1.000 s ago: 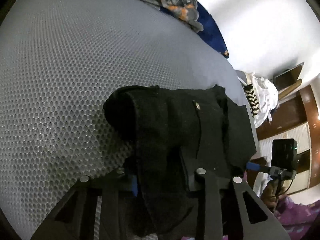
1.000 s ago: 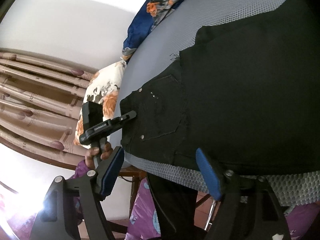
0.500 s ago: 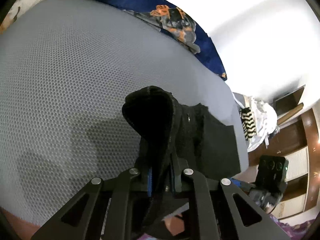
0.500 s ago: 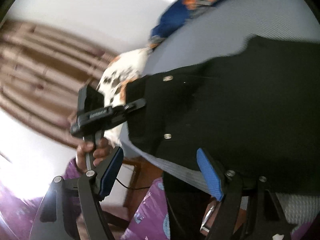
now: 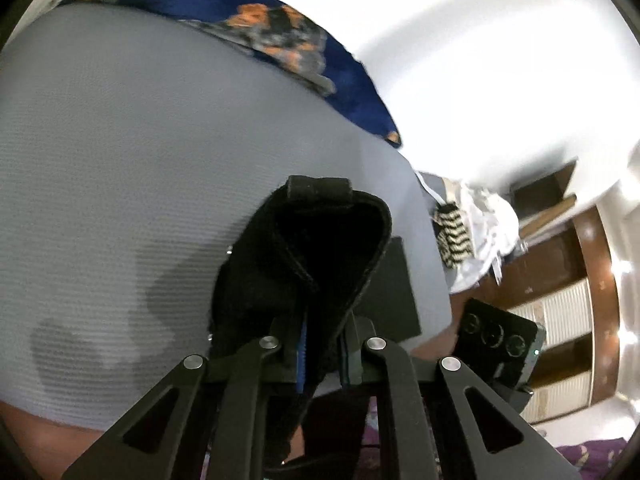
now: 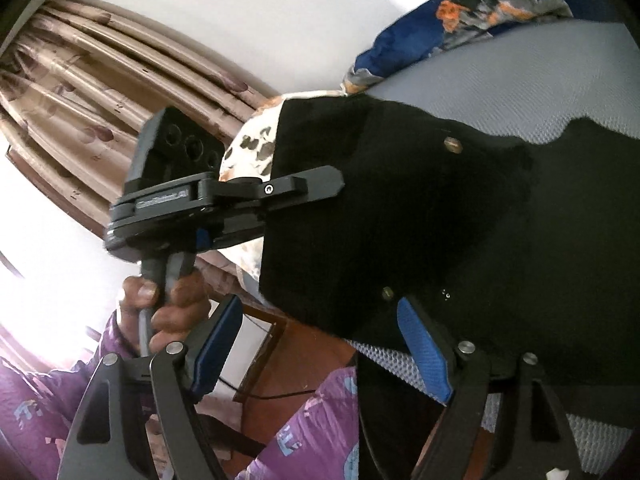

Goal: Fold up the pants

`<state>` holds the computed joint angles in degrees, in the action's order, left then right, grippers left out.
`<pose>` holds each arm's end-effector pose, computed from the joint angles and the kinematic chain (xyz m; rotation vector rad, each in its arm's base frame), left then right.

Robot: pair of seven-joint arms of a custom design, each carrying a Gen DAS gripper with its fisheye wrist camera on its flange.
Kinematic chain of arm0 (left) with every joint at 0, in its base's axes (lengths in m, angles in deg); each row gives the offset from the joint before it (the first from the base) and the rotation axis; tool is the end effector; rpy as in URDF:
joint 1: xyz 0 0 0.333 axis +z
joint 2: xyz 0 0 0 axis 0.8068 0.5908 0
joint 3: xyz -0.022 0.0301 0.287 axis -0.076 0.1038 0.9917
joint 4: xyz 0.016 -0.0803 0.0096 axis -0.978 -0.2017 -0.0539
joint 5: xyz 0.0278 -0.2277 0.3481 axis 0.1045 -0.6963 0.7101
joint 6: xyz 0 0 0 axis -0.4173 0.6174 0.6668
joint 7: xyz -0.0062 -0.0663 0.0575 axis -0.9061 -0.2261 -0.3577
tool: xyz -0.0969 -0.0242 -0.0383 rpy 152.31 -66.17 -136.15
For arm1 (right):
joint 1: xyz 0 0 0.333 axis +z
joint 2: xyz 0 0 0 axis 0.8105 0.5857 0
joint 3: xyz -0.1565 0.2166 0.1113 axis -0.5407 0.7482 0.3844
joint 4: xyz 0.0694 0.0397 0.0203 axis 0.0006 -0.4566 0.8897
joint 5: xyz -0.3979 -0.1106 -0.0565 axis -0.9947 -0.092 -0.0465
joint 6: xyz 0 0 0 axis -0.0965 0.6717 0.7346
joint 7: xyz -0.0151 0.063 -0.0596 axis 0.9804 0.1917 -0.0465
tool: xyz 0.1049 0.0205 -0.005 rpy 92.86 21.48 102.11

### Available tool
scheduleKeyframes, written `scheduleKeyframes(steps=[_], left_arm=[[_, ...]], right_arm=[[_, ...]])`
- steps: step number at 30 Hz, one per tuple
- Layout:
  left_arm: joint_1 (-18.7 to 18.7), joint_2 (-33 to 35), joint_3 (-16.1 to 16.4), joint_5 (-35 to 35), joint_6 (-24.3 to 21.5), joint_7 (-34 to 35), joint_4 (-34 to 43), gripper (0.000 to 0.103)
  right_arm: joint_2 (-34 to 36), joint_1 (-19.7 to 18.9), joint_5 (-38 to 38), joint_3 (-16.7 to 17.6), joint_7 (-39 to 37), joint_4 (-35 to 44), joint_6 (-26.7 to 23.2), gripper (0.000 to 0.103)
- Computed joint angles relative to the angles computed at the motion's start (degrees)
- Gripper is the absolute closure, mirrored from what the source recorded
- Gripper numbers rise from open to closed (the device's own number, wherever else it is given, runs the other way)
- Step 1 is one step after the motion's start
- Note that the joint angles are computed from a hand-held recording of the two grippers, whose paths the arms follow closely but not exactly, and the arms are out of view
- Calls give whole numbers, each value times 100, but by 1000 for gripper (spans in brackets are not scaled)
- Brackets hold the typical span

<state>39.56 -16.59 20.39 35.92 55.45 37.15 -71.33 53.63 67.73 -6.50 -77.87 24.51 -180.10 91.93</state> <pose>0.4777 -0.1762 0.6171 2.1613 -1.5322 1.1294 0.4986 0.1699 0.5585 -1.9220 0.8830 0.6605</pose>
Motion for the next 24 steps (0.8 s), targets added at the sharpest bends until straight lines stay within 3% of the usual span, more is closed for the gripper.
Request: scheduleKeyframes(steps=[8,18,21,24], left_arm=[[-293,1066,-292,-596,327,104,1096,91],[-313,3295,-1076,-1057,930,32,3182,90],[-304,3958,-1336,-886,1083,39,3886,90],[-397,4771,-1551,-242,869,-115,4859,88]], right_arm=[[-78,-228,237,-222,-202,-42,-73,22],[324,-926,197,-629,-337,355,-348,17],[471,-1193,352,-705,-363,400,-301,17],[688,-1445,494,-755,-232,479,-299,17]])
